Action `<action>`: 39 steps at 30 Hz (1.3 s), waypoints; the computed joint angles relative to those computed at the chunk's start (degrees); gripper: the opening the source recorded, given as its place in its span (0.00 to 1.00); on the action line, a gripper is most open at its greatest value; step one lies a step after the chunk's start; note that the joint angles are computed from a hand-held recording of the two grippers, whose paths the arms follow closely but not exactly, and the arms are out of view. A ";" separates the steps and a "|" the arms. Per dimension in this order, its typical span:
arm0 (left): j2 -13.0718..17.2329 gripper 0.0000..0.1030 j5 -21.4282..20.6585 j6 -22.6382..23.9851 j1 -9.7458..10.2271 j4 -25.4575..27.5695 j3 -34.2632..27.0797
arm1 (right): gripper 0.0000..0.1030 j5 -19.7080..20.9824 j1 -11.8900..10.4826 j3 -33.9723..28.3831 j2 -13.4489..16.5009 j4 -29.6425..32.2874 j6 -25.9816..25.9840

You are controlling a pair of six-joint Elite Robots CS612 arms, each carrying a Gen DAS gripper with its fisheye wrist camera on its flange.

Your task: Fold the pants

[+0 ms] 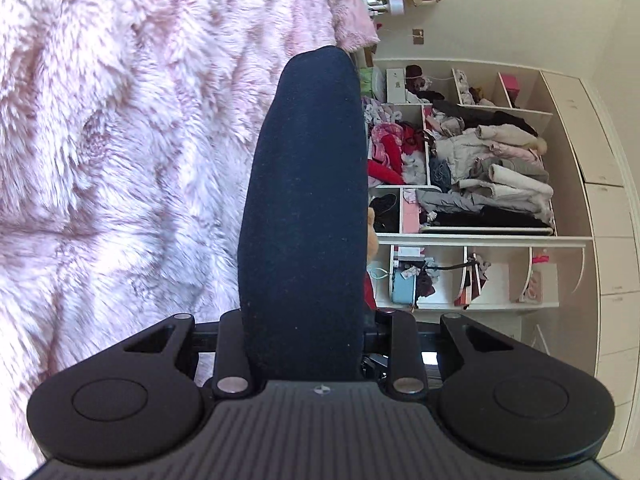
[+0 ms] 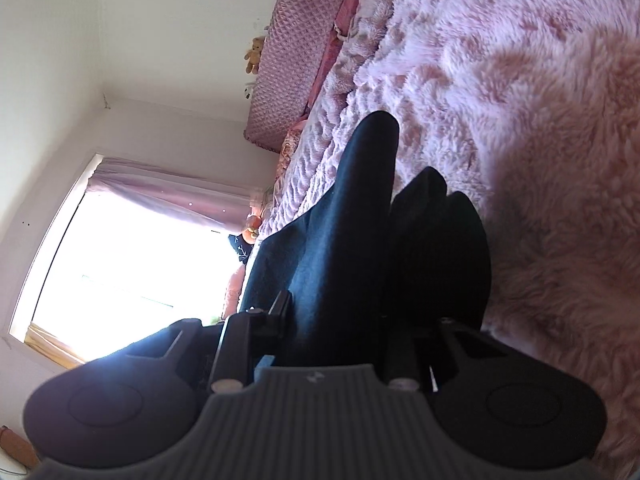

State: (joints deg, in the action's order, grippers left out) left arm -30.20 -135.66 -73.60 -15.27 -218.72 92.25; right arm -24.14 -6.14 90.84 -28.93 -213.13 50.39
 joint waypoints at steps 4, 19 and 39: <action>-2.03 0.34 -1.78 0.52 0.45 -1.06 2.16 | 0.24 -2.43 1.26 3.42 -2.69 -5.45 1.31; -5.60 0.34 -5.75 -2.31 9.26 -19.46 16.09 | 0.24 -5.57 10.88 11.56 -9.91 -6.51 -10.17; -10.88 0.34 -5.87 27.05 29.30 8.50 19.57 | 0.24 -13.65 29.95 -18.53 7.68 -0.10 -4.93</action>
